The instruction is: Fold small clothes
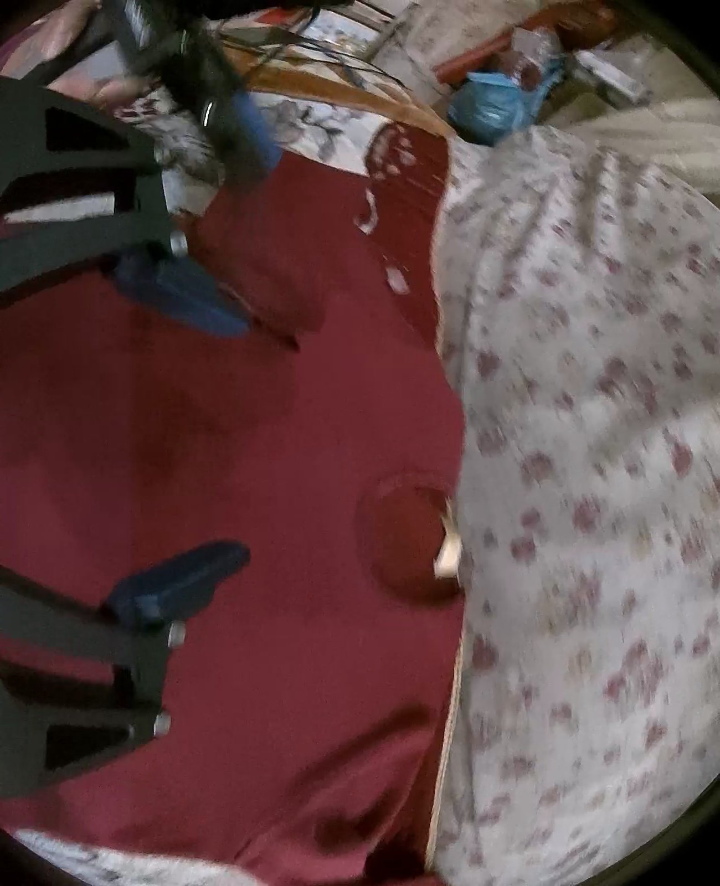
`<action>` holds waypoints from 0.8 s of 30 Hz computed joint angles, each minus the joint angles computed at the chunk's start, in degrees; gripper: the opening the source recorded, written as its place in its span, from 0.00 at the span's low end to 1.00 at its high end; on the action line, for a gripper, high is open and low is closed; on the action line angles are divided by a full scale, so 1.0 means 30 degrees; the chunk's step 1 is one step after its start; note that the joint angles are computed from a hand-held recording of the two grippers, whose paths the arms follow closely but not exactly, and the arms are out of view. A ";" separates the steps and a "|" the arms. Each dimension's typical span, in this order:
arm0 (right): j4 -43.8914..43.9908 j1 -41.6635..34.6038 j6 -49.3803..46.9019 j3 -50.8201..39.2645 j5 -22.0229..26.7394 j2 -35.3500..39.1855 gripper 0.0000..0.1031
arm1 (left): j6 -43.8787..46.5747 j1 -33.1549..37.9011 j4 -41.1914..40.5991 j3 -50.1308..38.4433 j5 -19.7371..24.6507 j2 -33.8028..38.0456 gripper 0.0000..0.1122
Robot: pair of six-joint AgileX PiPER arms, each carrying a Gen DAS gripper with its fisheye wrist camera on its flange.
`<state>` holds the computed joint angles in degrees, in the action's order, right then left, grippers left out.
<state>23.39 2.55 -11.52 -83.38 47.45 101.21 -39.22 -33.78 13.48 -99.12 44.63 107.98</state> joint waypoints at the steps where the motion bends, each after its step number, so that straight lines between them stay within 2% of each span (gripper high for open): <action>1: 0.0123 0.0344 0.0004 -0.0373 0.0121 0.0359 0.76 | -0.0739 0.0083 0.1146 0.0423 0.0288 -0.0370 0.77; 5: 0.1133 0.1292 0.0261 -0.1907 0.0413 0.2038 0.76 | -0.3727 0.1059 0.3659 0.1372 0.1813 -0.0837 0.77; 6: 0.1149 0.1454 0.0545 -0.2349 0.0552 0.2528 0.74 | -0.4183 0.1415 0.3627 0.1570 0.1989 -0.0902 0.77; 7: 0.1152 0.1670 0.0768 -0.2909 0.0793 0.3097 0.66 | -0.4404 0.1714 0.3391 0.1596 0.2090 -0.0887 0.77; 8: 0.1025 0.1947 0.0695 -0.3272 0.0779 0.3450 0.32 | -0.4506 0.2052 0.3075 0.1722 0.2015 -0.0969 0.77; 9: 0.0721 0.2221 0.0552 -0.3561 0.0763 0.3594 0.06 | -0.4726 0.2186 0.3013 0.1804 0.1931 -0.1048 0.77; 10: 0.0130 0.2489 0.0680 -0.3470 0.0294 0.3319 0.06 | -0.5045 0.2282 0.3135 0.1948 0.1820 -0.1188 0.77; 12: 0.1115 0.2170 -0.0388 -0.3073 -0.0243 0.2558 0.06 | -0.5931 0.2256 0.3841 0.2254 0.1676 -0.1508 0.77; 17: 0.2342 -0.0638 -0.1932 -0.2329 -0.0740 -0.0356 0.06 | -0.6383 0.1754 0.4414 0.1748 0.1950 -0.1187 0.77; 20: 0.0539 -0.2641 -0.1151 -0.2735 -0.0673 -0.1150 0.06 | -0.5401 0.1286 0.4054 0.0656 0.2591 -0.0325 0.77; 24: -0.2468 -0.4478 0.0268 -0.3156 -0.0513 -0.0785 0.06 | -0.4366 0.0373 0.4160 -0.0693 0.3138 0.0730 0.77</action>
